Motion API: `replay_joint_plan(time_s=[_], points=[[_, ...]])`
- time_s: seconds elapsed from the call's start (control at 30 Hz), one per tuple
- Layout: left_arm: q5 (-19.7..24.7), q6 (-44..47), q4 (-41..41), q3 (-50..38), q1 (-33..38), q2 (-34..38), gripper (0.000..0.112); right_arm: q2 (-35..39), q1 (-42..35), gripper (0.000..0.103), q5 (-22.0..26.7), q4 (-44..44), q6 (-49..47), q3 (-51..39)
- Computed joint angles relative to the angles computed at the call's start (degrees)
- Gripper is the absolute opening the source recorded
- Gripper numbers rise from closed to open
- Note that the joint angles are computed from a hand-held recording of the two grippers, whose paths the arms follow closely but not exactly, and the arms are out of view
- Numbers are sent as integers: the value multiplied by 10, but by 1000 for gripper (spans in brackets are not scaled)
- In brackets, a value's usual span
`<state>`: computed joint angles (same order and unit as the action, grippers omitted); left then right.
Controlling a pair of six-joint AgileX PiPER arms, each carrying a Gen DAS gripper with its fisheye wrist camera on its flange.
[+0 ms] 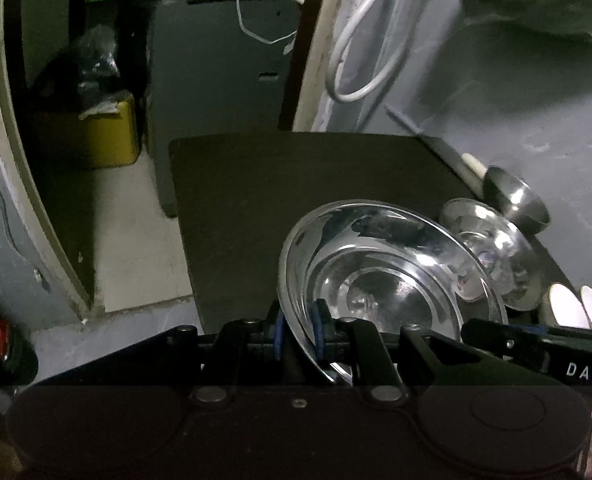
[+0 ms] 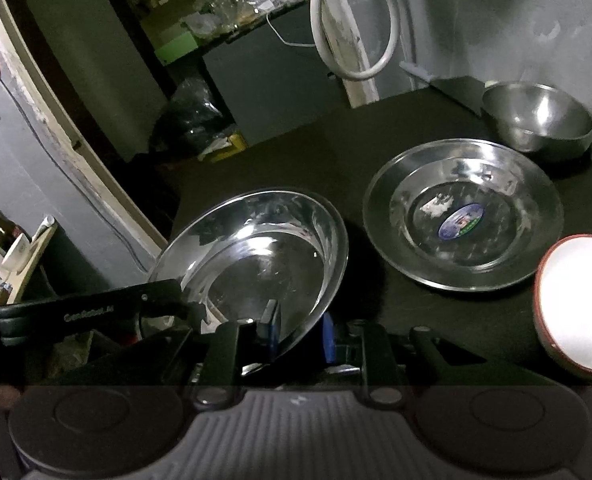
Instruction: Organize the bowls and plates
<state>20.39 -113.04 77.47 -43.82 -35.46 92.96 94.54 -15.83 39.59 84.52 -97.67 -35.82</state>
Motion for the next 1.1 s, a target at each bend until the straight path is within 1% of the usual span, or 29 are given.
replay_joint_plan(time_s=[0.27,0.57,0.63,0.87,1.1], points=[[30,-9,-10,4,-60,-23,17,-67,-76,24,40,-44,-5,40],[67,22,-50,-12,-148,-18,19,-136,-212,24,107,-134,8,85],[71,37,-64,-15,-161,-16,19,-143,-246,24,124,-157,9,89],[109,86,-115,-30,-221,-7,21,-158,-342,24,173,-224,2,101],[132,133,-157,-39,-254,3,25,-163,-390,25,191,-266,3,110]])
